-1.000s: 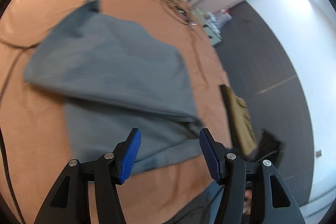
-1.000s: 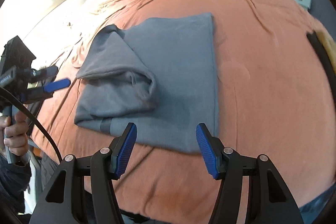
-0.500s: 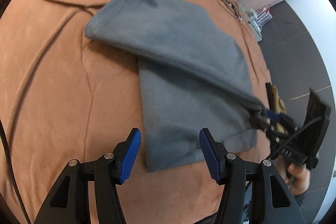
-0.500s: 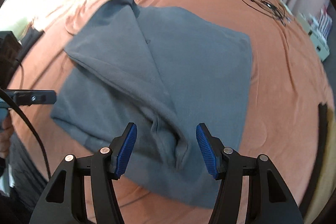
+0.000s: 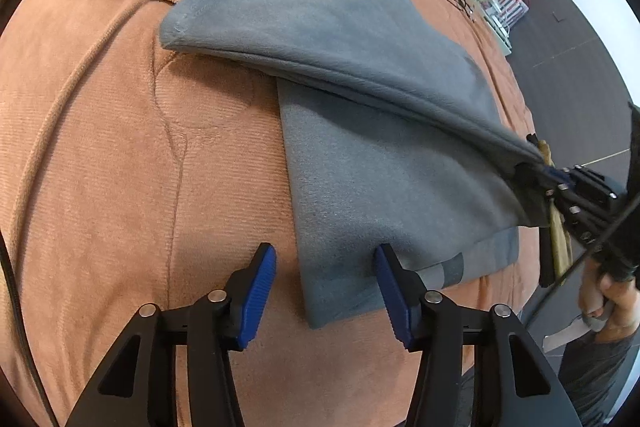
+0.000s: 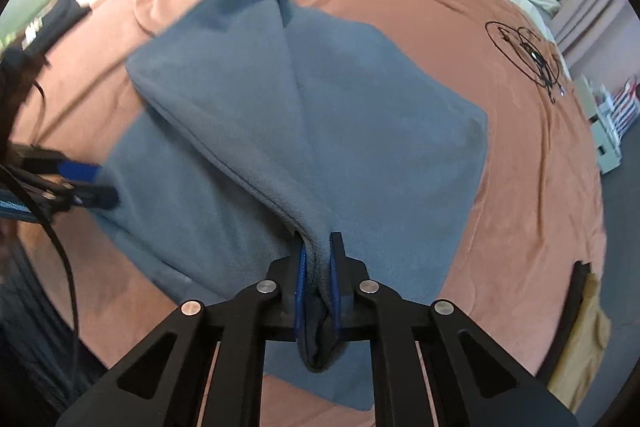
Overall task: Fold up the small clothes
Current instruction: 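Grasp the shirt edge with the right gripper, fold it over, release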
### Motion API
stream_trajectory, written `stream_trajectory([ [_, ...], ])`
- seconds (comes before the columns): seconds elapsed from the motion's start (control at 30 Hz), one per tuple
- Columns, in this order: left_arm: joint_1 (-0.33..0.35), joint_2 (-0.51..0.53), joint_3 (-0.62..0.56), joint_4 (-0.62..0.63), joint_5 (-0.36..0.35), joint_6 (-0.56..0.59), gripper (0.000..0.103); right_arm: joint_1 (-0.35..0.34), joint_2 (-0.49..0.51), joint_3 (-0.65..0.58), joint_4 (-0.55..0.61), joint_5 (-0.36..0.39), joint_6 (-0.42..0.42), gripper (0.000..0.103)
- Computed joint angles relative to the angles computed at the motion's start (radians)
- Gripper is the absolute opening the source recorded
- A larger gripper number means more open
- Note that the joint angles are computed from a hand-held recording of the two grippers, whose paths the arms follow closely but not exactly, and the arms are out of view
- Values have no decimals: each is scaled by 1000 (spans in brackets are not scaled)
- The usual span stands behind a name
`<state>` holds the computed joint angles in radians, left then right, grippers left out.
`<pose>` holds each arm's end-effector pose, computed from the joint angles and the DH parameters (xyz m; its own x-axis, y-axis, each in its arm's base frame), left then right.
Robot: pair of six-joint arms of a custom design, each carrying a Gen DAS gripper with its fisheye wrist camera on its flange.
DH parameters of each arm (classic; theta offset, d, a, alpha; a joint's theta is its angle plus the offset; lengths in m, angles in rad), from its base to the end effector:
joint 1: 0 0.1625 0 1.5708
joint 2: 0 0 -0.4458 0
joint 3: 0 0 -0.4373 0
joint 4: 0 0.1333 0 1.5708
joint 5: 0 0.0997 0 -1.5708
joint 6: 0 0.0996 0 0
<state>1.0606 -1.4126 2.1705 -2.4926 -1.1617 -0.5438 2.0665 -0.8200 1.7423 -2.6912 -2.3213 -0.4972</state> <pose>-0.0938 -0.5217 0.2282 -0.9616 -0.1105 -0.2514 -0.0183 0.9393 -0.3427 0.3811 -0.5674 0.0881 -0.3991 -0.6133 0.6816 -0.7472 0.6484 0.1460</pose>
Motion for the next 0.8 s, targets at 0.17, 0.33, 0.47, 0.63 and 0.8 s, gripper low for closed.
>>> stream_trajectory([
  [0.17, 9, -21, 4, 6, -14, 10, 50, -34, -105, 43, 68, 157, 107, 5],
  [0.33, 0, -14, -7, 16, -10, 39, 49, -89, -197, 96, 76, 303, 171, 4],
  [0.47, -13, 12, -25, 31, 9, 49, 49, -153, -260, 146, 64, 407, 196, 4],
  [0.63, -16, 43, -39, 59, 36, 49, 46, -238, -294, 200, 30, 464, 216, 4],
  [0.8, -11, 49, -48, 72, 38, 47, 44, -324, -309, 243, 5, 523, 223, 4],
])
